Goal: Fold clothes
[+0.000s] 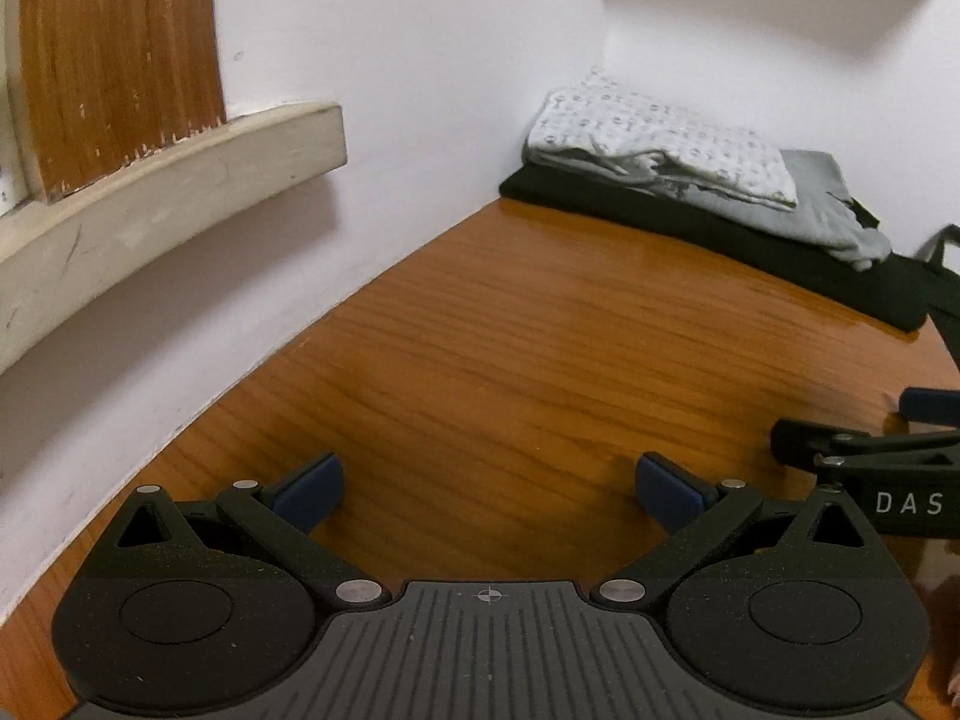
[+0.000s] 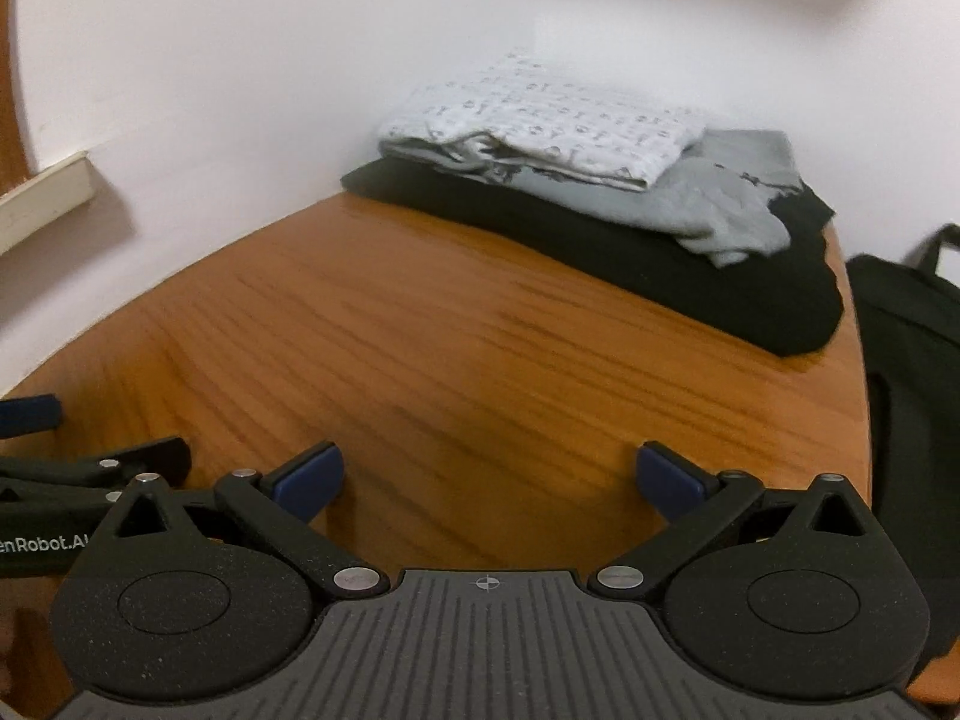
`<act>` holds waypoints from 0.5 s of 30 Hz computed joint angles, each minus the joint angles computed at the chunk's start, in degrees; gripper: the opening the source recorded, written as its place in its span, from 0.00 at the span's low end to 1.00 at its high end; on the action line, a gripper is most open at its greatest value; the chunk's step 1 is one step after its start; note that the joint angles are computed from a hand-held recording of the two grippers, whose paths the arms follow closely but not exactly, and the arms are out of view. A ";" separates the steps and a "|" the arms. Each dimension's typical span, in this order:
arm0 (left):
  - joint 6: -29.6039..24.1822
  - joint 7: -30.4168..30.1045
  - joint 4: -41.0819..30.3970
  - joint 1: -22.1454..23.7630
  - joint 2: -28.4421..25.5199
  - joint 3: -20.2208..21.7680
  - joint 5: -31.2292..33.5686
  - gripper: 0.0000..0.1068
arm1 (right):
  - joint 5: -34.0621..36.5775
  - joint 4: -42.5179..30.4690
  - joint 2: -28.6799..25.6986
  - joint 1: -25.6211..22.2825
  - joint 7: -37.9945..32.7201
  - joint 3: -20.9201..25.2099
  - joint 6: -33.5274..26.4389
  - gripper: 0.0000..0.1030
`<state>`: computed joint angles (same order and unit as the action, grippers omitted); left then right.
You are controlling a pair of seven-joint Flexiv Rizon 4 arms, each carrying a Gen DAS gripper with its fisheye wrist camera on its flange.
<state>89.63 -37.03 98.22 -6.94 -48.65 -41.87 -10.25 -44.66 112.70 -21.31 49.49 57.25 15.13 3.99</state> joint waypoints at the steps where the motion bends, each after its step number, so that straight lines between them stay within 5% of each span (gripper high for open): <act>1: -0.20 0.19 -0.08 0.15 -0.08 -0.14 0.07 0.96 | -0.10 0.11 0.04 0.10 0.12 0.09 0.06 1.00; 15: -0.58 0.53 -0.77 -0.44 -0.05 0.40 -0.59 0.96 | -0.30 0.14 0.07 0.18 -0.22 0.13 0.16 1.00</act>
<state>89.05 -36.50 97.45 -7.38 -48.69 -41.47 -10.84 -44.95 112.84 -21.24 49.67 57.03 15.25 4.15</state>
